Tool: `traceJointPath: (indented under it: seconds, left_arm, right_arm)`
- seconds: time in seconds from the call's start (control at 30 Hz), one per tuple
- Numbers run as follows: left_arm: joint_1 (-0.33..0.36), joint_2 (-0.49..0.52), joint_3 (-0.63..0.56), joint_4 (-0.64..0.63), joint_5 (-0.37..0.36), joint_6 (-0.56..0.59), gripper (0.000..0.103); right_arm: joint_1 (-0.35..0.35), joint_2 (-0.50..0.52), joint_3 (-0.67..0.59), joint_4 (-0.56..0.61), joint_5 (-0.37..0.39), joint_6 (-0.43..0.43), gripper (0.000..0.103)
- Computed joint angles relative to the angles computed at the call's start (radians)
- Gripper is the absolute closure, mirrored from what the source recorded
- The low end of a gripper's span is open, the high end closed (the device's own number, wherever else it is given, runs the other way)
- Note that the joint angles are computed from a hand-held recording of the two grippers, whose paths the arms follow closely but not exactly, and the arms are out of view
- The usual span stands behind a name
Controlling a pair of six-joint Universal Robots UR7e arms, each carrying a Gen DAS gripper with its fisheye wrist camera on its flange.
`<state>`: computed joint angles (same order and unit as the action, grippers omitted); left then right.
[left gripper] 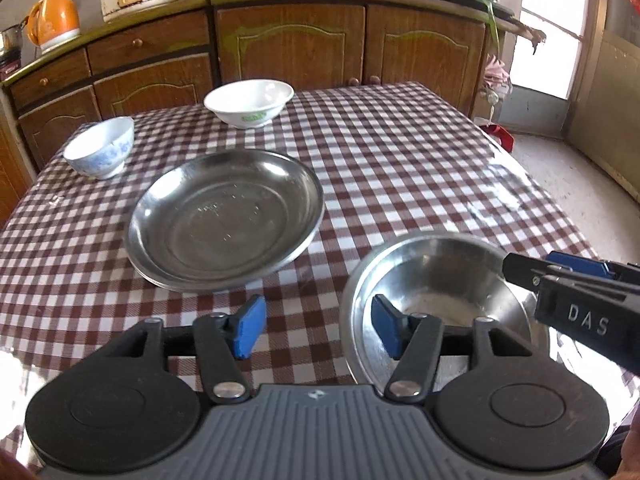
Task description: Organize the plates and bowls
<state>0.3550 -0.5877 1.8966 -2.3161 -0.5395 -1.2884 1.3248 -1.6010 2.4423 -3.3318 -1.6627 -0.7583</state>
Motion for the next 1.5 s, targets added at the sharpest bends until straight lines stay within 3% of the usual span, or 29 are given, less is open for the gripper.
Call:
traceJointPath:
  seconds: [0.73, 1.5]
  left_arm:
    - [-0.036, -0.087, 0.005, 0.124, 0.076, -0.09, 0.037]
    - [-0.019, -0.152, 0.012, 0.179, 0.103, -0.108, 0.037]
  right_arm:
    - [0.124, -0.023, -0.055, 0.085, -0.015, 0.012, 0.048]
    - [0.221, 0.052, -0.132, 0.094, -0.047, 0.028, 0.043]
